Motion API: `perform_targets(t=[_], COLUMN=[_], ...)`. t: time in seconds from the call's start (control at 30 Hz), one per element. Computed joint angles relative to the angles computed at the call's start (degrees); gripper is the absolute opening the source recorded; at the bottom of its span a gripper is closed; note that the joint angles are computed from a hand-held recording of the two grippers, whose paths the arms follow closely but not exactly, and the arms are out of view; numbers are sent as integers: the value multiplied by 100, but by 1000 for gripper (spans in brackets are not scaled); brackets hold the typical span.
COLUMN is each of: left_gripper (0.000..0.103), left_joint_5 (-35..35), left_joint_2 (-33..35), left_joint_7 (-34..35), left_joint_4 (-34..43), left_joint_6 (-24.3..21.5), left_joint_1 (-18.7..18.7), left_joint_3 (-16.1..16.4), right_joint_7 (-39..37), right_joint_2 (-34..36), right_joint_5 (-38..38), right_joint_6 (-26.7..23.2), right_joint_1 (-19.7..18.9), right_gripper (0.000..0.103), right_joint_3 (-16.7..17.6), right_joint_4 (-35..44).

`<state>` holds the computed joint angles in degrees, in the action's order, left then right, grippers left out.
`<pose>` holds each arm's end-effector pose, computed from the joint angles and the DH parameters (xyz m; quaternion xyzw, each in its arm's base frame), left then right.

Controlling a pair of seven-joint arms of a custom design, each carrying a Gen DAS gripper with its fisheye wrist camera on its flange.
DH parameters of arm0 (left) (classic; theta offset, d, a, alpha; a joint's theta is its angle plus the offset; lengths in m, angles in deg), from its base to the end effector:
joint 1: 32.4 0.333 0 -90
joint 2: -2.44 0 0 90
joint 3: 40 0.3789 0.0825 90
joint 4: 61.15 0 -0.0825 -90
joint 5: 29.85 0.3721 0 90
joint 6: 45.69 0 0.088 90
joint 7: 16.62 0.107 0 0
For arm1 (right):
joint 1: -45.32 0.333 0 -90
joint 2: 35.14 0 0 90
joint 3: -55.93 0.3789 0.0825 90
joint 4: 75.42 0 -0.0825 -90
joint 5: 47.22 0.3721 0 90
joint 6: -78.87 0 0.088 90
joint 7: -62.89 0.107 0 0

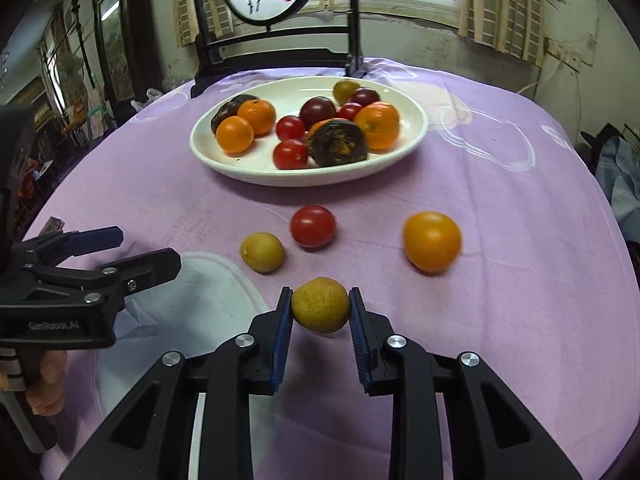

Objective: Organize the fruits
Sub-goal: 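Grasp a yellow fruit with the left gripper while the right gripper grasps another, then carry both yellow fruits over the white plate and open both grippers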

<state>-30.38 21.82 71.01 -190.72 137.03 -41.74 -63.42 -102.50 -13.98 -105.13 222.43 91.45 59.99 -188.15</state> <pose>0.5122 -0.3091 0.3620 -0.5023 0.8077 -0.2967 0.0852 0.4089 0.4942 0.3656 -0.6113 0.7246 -0.2187 0.2312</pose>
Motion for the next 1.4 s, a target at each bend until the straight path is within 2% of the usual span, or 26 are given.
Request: perform_targets(t=[0.03, 0.1, 0.3, 0.43, 0.47, 0.53, 0.57, 0.6, 0.63, 0.77, 0.83, 0.87, 0.9, 0.93, 0.97, 1.0, 1.07, 1.13, 1.27, 1.4], left_gripper=[98, 98, 98, 98, 98, 98, 97, 95, 93, 67, 63, 57, 51, 46, 31, 27, 27, 27, 27, 27], left_joint_5=[41, 137, 264, 337, 423, 728, 844, 901, 1017, 1421, 1608, 1674, 1745, 1710, 1674, 1458, 1607, 1564, 1516, 1328], left_joint_2=[-6, -26, -9, 41, 74, 137, 188, 238, 290, 460, 540, 564, 577, 577, 561, 531, 469, 379, 141, -131], left_joint_7=[39, 33, -179, -287, -334, -587, -659, -684, -807, -1090, -1279, -1352, -1392, -1285, -1142, -869, -1011, -948, -862, -594], left_joint_4=[-35, -60, 41, 123, 181, 316, 387, 478, 584, 884, 1000, 1031, 1052, 1052, 1037, 1008, 965, 852, 516, 176], left_joint_6=[70, 92, -264, -286, -323, -375, -357, -405, -432, -388, -336, -304, -285, -254, -249, -274, -335, -315, -72, 120], left_joint_1=[-22, -262, -865, -1068, -1243, -1866, -2019, -2034, -2237, -2648, -2903, -2989, -2969, -2784, -2488, -2319, -2316, -2186, -2093, -1617], left_joint_3=[-9, 201, 722, 829, 979, 1591, 1728, 1719, 1910, 2320, 2618, 2723, 2718, 2513, 2183, 1958, 1964, 1825, 1791, 1386], right_joint_7=[144, 453, 1093, 1193, 1194, 1240, 1298, 1347, 1392, 1430, 1389, 1383, 1367, 1357, 1347, 1336, 1308, 1279, 1224, 1243], right_joint_2=[-73, -227, -479, -554, -572, -614, -641, -667, -686, -726, -716, -717, -713, -709, -705, -698, -686, -670, -620, -574], right_joint_5=[-53, -180, -583, -672, -656, -690, -740, -788, -835, -868, -847, -853, -855, -857, -854, -844, -809, -779, -775, -858], right_joint_6=[25, 87, 137, 118, 79, 29, 28, 30, 16, -47, -58, -53, -49, -46, -41, -37, -47, -57, -81, -28], right_joint_1=[19, 18, -109, -219, -230, -243, -248, -258, -264, -306, -322, -325, -328, -328, -331, -334, -335, -332, -304, -276], right_gripper=[28, 28, 28, 28, 28, 28, 28, 28, 28, 28, 28, 28, 28, 28, 28, 28, 28, 28, 28, 28], right_joint_3=[-21, -30, 67, 176, 203, 236, 247, 259, 273, 344, 369, 375, 381, 385, 386, 387, 386, 383, 371, 340], right_joint_4=[-103, -319, -613, -677, -682, -699, -728, -745, -753, -778, -762, -760, -753, -749, -747, -743, -735, -723, -670, -630])
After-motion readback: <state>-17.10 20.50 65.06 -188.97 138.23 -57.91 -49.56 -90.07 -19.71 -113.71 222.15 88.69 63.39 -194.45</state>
